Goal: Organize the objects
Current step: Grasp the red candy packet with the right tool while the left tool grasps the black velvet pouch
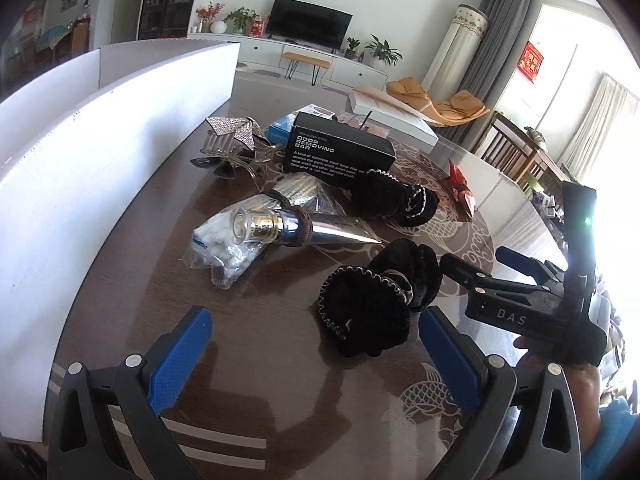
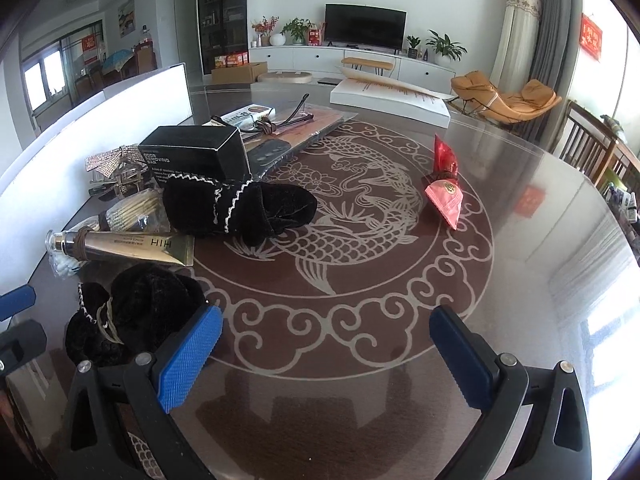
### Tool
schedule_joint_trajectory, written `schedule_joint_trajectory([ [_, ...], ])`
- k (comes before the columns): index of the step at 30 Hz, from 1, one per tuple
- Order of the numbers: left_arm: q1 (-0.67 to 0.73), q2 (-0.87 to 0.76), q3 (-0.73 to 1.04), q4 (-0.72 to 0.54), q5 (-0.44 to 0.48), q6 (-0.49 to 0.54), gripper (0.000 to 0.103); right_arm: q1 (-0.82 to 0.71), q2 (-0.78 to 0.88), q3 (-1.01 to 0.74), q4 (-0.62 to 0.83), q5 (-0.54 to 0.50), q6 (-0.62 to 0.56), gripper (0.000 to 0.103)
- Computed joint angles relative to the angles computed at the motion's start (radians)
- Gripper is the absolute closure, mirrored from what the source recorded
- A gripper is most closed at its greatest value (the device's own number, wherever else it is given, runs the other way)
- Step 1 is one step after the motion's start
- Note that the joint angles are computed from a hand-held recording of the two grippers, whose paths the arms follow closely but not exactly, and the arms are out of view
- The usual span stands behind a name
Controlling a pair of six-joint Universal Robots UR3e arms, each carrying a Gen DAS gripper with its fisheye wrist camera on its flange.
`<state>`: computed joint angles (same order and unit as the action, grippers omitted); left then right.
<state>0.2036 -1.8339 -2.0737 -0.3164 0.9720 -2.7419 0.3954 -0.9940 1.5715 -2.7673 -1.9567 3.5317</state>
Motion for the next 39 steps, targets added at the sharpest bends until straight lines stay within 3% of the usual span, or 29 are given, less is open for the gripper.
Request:
schedule_joint_trajectory([
  [2, -0.032, -0.004, -0.002, 0.033, 0.046, -0.006, 0.000, 0.001, 0.037, -0.044, -0.033, 0.062, -0.093, 0.000],
  [4, -0.044, -0.006, -0.006, 0.050, 0.067, -0.006, 0.000, -0.011, 0.045, -0.031, -0.132, 0.204, -0.198, 0.000],
  [5, -0.042, -0.005, -0.009, 0.054, 0.068, -0.007, 0.000, -0.005, 0.055, -0.042, -0.140, 0.219, -0.232, 0.006],
  [7, -0.035, -0.007, -0.003, 0.039, 0.071, -0.014, 0.000, -0.004, 0.048, -0.047, -0.118, 0.221, -0.258, 0.007],
  [13, -0.034, -0.056, 0.060, -0.048, 0.100, -0.041, 0.000, -0.121, -0.139, 0.189, -0.170, 0.227, -0.250, 0.006],
  [17, -0.056, -0.067, 0.061, -0.022, 0.125, -0.043, 0.000, -0.316, -0.197, 0.177, -0.067, 0.232, -0.173, 0.006],
  [21, -0.097, -0.076, 0.061, 0.008, 0.183, -0.027, 0.000, -0.488, -0.039, -0.157, 0.271, 0.371, -0.098, 0.007],
  [24, -0.112, -0.082, 0.063, 0.022, 0.210, -0.024, 0.000, -0.523, 0.106, -0.400, 0.446, 0.451, -0.087, 0.019],
  [25, -0.112, -0.083, 0.064, 0.023, 0.211, -0.024, 0.000, -0.514, 0.146, -0.465, 0.486, 0.440, -0.093, 0.028],
  [26, -0.112, -0.084, 0.066, 0.022, 0.212, -0.025, 0.000, -0.489, 0.175, -0.515, 0.514, 0.388, -0.102, 0.030],
  [28, -0.108, -0.084, 0.070, 0.018, 0.209, -0.027, 0.000, -0.445, 0.203, -0.565, 0.542, 0.302, -0.133, 0.054],
  [30, -0.100, -0.083, 0.073, 0.006, 0.194, -0.028, 0.000, -0.422, 0.167, -0.480, 0.482, 0.278, -0.159, 0.079],
  [36, -0.065, -0.061, 0.063, -0.020, 0.119, -0.008, 0.000, -0.351, -0.149, 0.069, 0.227, 0.356, -0.216, 0.080],
  [39, -0.068, -0.055, 0.083, -0.090, 0.089, 0.040, 0.000, -0.289, -0.304, 0.318, 0.113, 0.367, -0.188, 0.080],
])
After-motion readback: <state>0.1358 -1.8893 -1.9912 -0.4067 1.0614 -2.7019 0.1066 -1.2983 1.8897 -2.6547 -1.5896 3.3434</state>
